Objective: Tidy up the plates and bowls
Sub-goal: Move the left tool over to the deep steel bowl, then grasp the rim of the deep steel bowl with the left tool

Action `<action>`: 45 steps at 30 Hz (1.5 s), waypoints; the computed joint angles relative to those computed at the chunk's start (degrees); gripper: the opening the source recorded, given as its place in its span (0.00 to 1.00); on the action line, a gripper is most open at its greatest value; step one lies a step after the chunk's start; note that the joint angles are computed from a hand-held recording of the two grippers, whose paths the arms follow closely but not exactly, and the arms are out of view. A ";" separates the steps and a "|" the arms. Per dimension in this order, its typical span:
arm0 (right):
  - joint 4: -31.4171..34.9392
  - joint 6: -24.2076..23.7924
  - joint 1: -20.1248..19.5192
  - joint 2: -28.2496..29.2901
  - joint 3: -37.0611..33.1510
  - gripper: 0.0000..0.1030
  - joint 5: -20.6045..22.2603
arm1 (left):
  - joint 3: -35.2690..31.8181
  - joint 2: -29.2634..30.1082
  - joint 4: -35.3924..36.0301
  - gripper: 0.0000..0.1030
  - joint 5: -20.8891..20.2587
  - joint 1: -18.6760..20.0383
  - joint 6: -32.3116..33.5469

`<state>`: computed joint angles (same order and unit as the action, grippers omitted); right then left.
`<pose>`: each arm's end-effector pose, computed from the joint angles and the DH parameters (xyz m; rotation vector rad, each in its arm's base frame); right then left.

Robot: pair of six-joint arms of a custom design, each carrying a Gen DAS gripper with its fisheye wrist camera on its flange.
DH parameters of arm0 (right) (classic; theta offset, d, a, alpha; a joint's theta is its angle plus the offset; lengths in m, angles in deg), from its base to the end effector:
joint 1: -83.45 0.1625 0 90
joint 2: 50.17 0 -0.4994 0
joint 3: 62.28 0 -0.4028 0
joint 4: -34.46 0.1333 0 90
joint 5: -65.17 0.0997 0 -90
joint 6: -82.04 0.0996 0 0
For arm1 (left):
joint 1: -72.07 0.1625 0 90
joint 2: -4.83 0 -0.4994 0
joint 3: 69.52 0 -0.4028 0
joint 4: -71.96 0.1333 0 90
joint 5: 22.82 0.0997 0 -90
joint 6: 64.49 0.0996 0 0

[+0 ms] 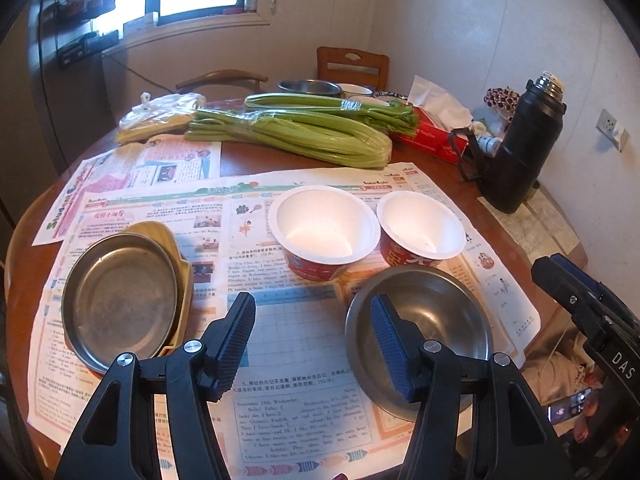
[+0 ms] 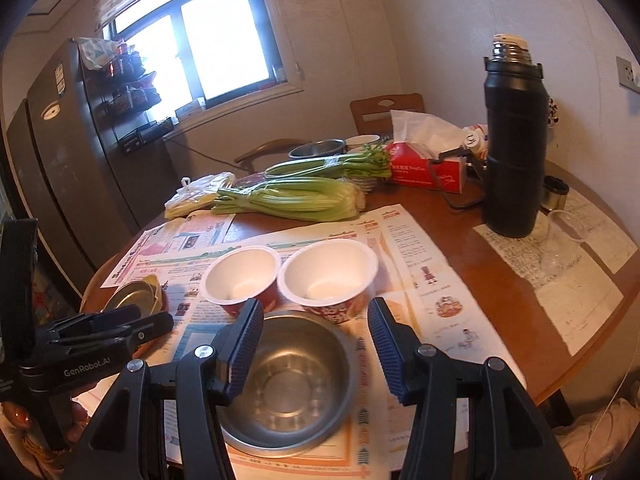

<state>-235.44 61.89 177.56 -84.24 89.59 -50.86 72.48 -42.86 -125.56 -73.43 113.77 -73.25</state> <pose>0.1146 -0.3442 0.1322 0.1674 -2.2753 1.2742 -0.1833 -0.4265 0.0780 0.7650 2.4416 -0.6971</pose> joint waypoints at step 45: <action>9.39 -9.36 -9.26 4.29 -1.48 0.44 5.90 | -5.57 9.96 5.21 0.56 -7.43 4.41 -5.89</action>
<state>-226.05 52.53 168.30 -79.95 88.11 -44.96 66.91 -32.90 -120.35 -80.86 118.18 -79.15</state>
